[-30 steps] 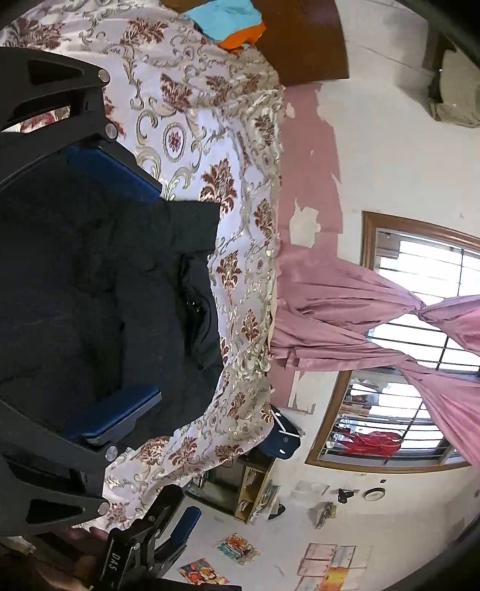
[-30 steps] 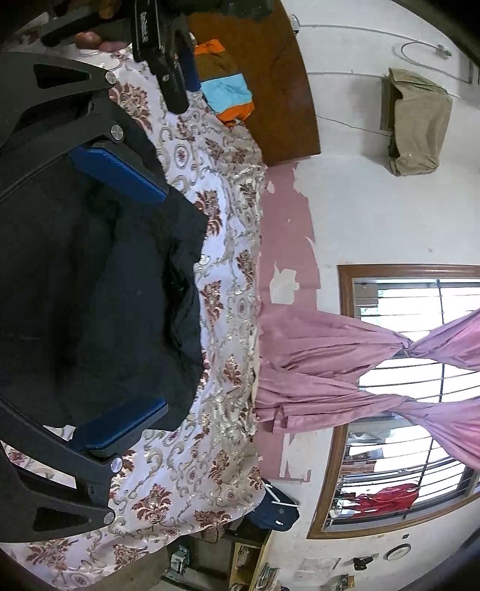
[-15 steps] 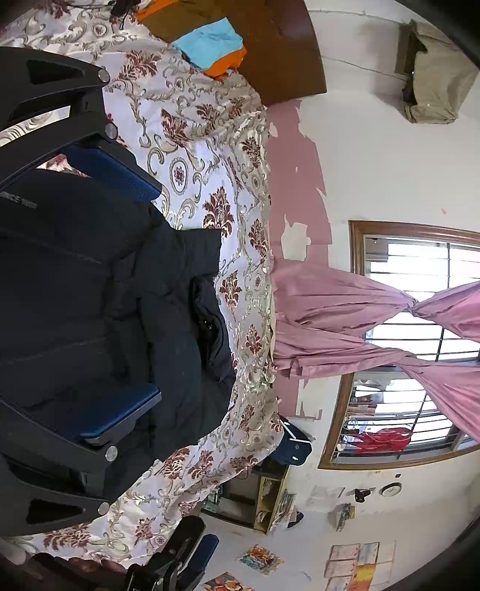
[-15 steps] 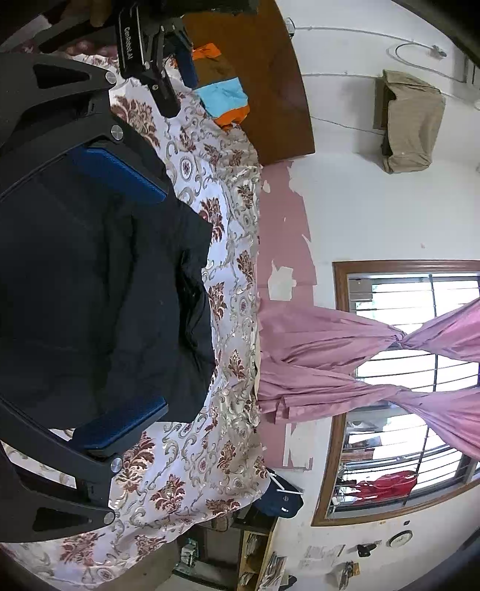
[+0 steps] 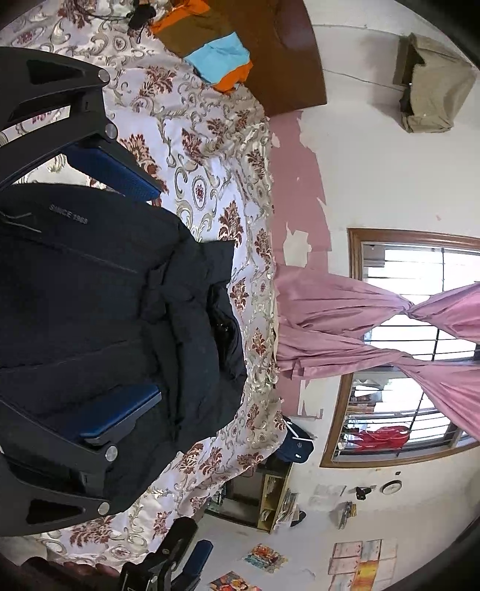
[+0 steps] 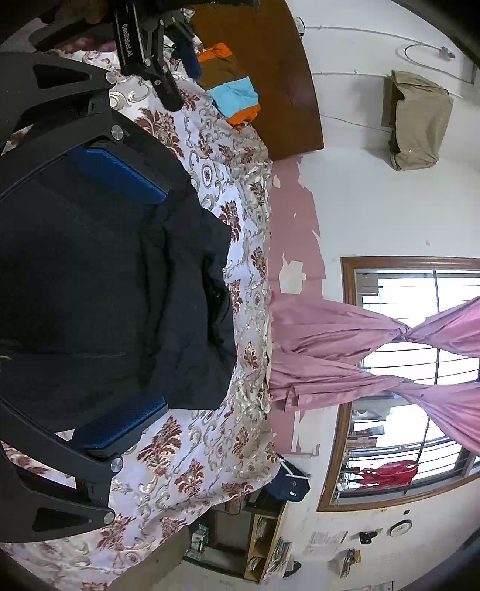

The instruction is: Fold large clothes

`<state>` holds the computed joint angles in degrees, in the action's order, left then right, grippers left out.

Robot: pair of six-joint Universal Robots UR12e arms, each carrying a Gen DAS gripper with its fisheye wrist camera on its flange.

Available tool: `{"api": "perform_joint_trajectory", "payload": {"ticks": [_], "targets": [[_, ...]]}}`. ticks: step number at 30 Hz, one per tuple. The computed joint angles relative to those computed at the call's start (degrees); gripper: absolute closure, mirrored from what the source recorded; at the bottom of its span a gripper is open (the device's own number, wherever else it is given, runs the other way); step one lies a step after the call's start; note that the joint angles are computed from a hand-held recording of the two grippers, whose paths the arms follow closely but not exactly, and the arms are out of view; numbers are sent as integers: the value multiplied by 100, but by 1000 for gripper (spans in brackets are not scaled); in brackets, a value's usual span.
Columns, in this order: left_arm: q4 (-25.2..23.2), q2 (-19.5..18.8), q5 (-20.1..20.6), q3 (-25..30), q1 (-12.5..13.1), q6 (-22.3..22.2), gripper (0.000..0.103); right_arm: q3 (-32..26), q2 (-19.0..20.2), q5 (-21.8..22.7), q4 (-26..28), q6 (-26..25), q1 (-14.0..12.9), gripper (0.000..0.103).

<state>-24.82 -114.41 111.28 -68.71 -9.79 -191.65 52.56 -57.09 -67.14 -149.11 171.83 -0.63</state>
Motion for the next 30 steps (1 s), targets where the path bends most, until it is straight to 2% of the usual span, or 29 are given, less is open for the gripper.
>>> {"api": "perform_joint_trajectory", "payload": {"ticks": [5, 8, 11, 18, 23, 30], "targets": [[-81, 123, 119, -173, -69, 199, 3, 438, -259, 155, 80, -130, -87, 2], [-78, 175, 239, -285, -108, 301, 3, 705, -403, 45, 28, -310, -105, 2], [-34, 228, 179, -407, -119, 414, 3, 918, -517, -40, -106, -396, -130, 2], [139, 306, 310, -648, -194, 718, 3, 1178, -657, -114, -295, -548, -171, 2], [203, 464, 249, -1021, -153, 859, 3, 1320, -738, -54, -104, -951, -208, 2], [-153, 753, 324, -1527, -53, 858, 3, 1535, -866, -78, 460, -1330, -280, 2]]}}
